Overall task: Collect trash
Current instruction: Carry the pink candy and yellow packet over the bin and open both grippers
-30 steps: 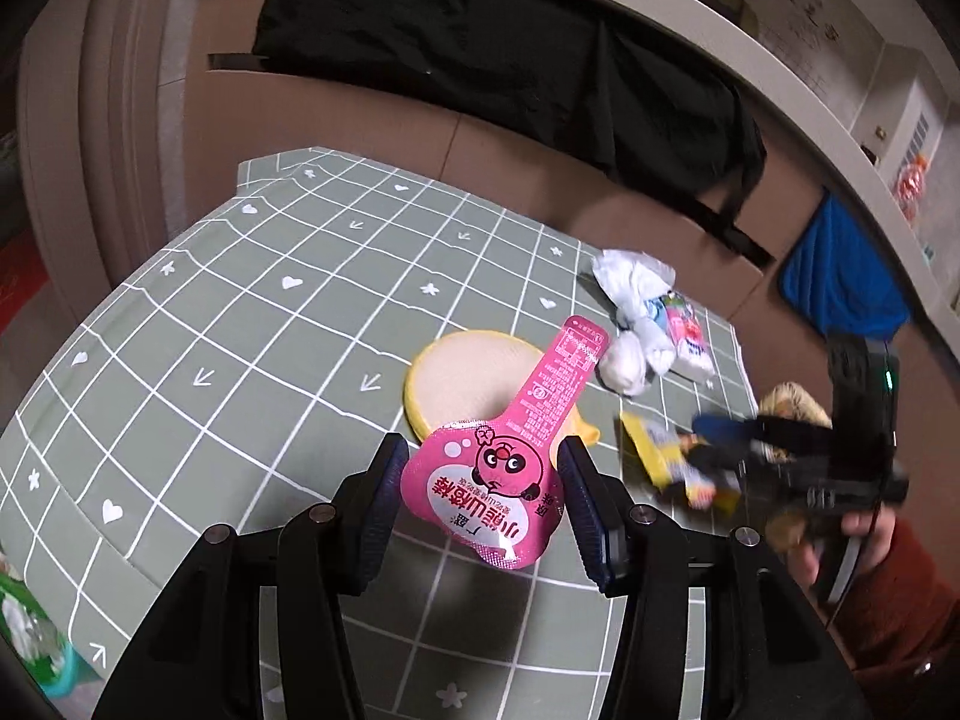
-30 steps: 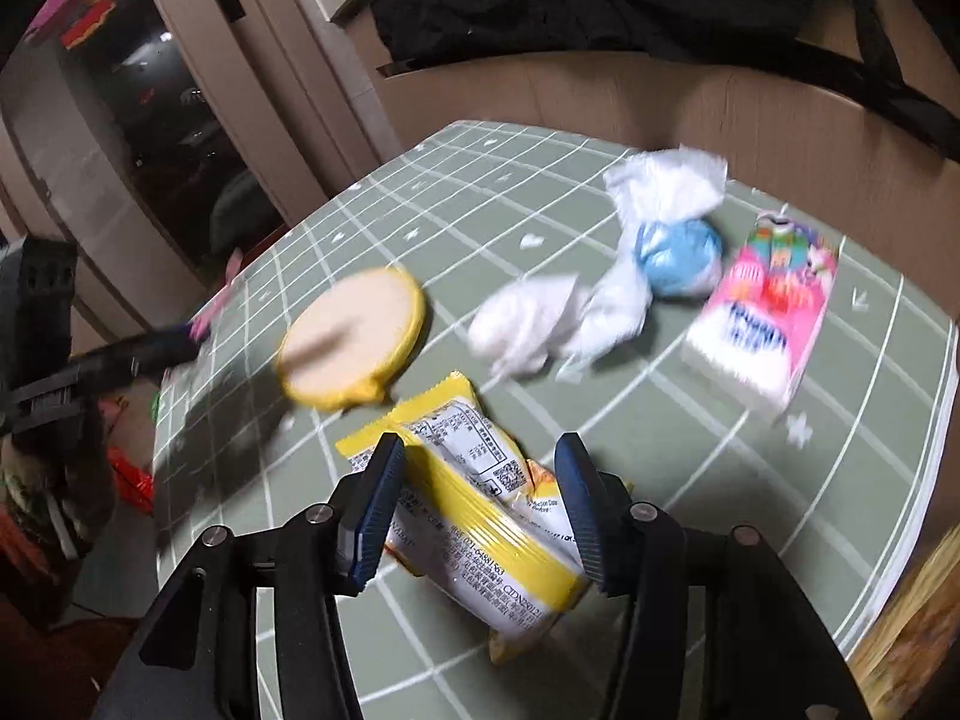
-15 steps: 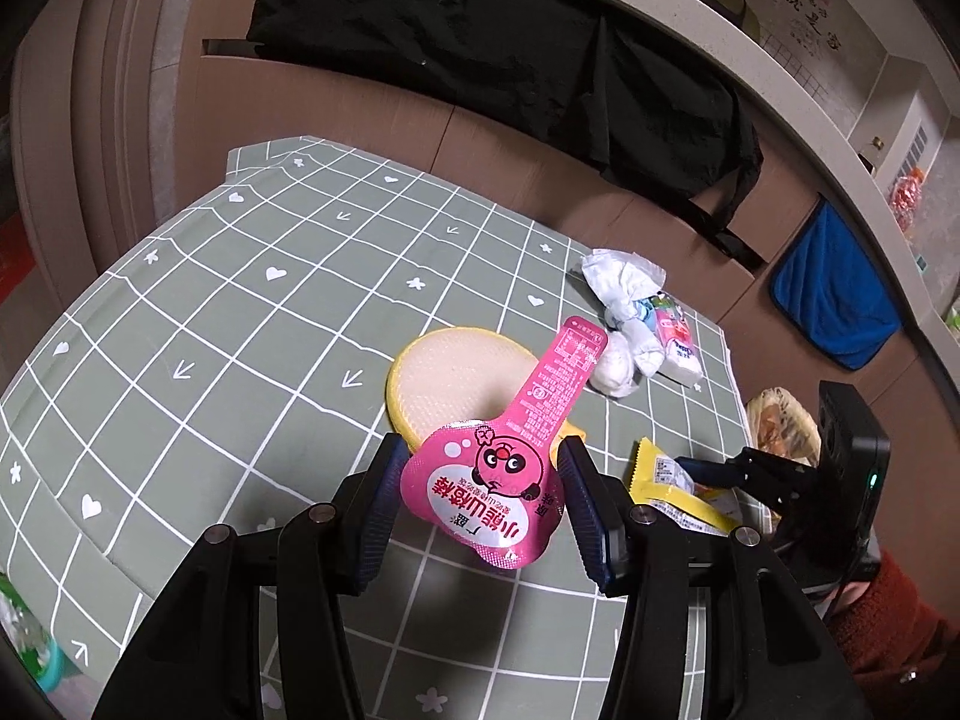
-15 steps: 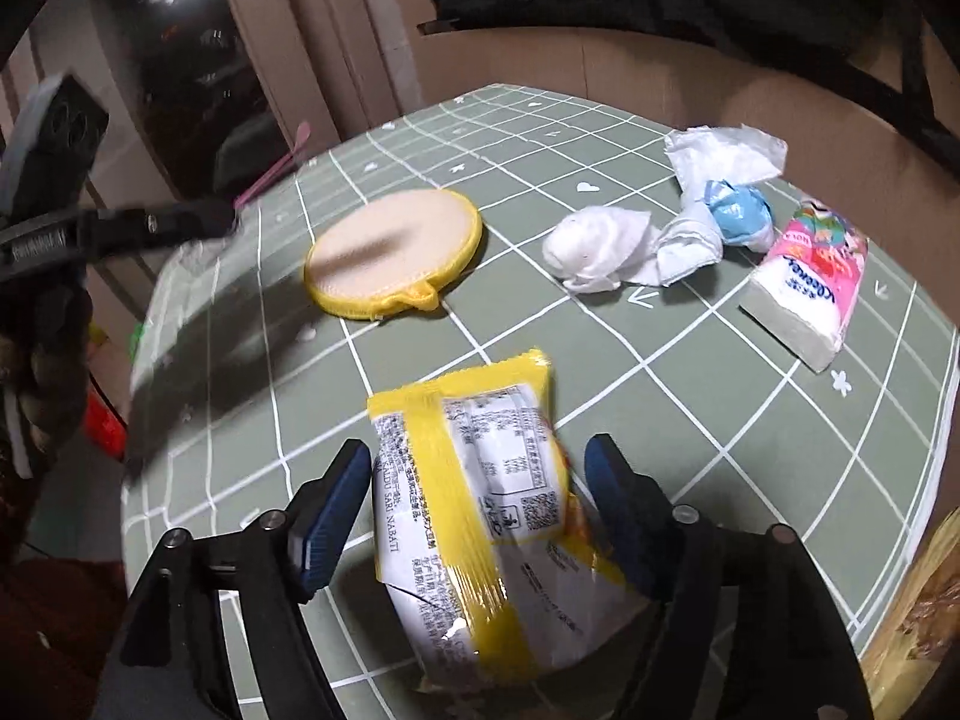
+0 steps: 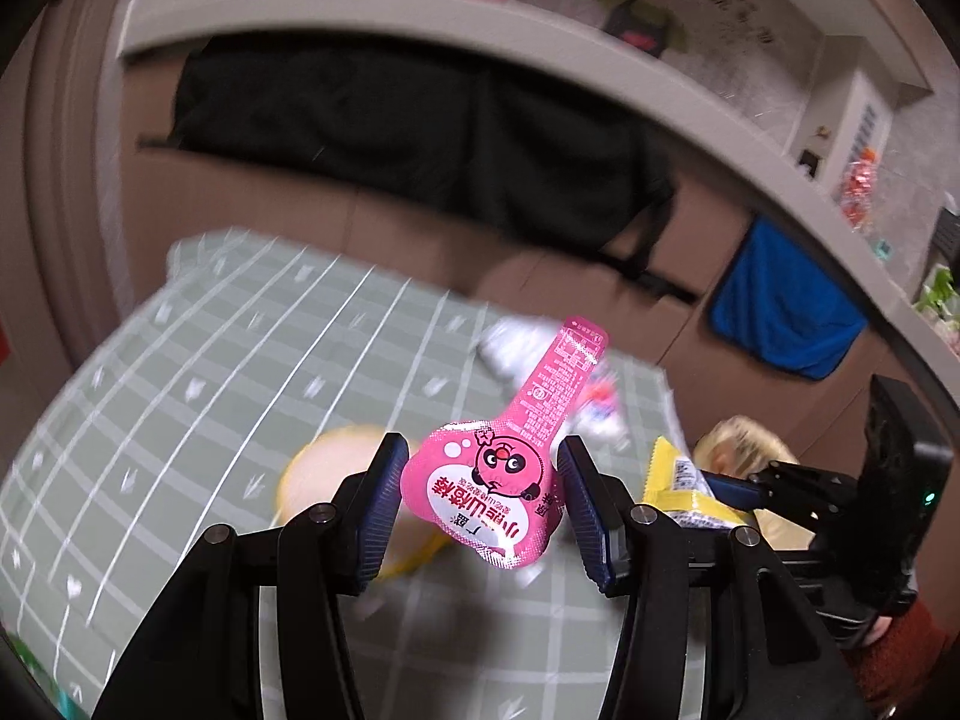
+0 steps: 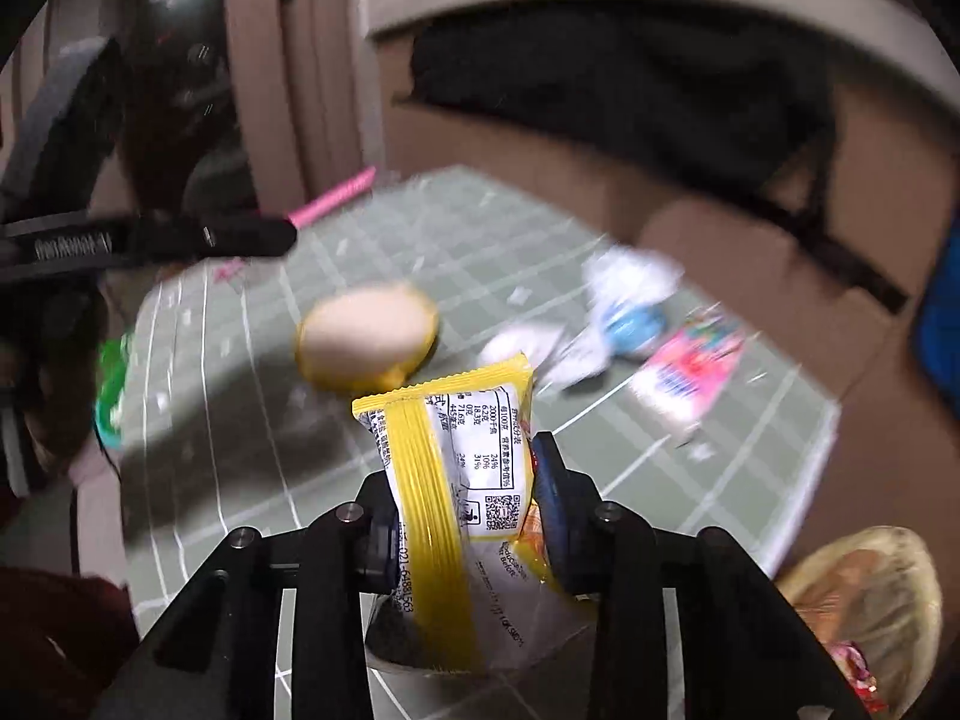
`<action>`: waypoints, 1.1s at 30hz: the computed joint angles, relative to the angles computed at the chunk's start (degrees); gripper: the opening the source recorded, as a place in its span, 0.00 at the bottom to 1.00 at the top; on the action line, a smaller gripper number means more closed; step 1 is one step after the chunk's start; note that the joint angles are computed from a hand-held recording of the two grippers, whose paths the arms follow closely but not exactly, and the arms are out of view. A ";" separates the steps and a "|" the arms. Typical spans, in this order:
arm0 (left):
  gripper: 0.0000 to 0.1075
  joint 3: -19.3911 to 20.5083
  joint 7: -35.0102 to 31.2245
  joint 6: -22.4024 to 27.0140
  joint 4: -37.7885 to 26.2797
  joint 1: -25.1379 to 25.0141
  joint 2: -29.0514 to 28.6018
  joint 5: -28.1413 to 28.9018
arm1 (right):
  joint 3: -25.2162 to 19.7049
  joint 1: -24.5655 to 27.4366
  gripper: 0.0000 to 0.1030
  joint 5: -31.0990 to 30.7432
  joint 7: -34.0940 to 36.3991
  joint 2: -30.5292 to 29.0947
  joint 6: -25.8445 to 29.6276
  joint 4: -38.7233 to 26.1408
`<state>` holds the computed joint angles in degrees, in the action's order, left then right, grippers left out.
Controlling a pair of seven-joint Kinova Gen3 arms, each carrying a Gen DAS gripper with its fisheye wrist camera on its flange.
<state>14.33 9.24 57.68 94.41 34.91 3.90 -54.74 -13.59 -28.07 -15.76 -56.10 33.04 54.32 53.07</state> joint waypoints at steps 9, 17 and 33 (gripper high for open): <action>0.49 -3.18 -7.06 5.92 -18.89 6.91 10.82 -7.88 | -2.04 10.73 0.32 -10.35 -0.74 -4.19 -6.17 -0.11; 0.49 -6.78 -17.72 2.65 -35.82 10.50 21.36 -6.86 | -1.20 18.69 0.32 -15.82 -1.39 -6.93 -10.23 2.41; 0.49 -10.09 -35.71 -0.63 -58.89 11.69 35.77 7.80 | 1.62 25.26 0.32 -14.61 -6.18 -9.77 -13.89 8.44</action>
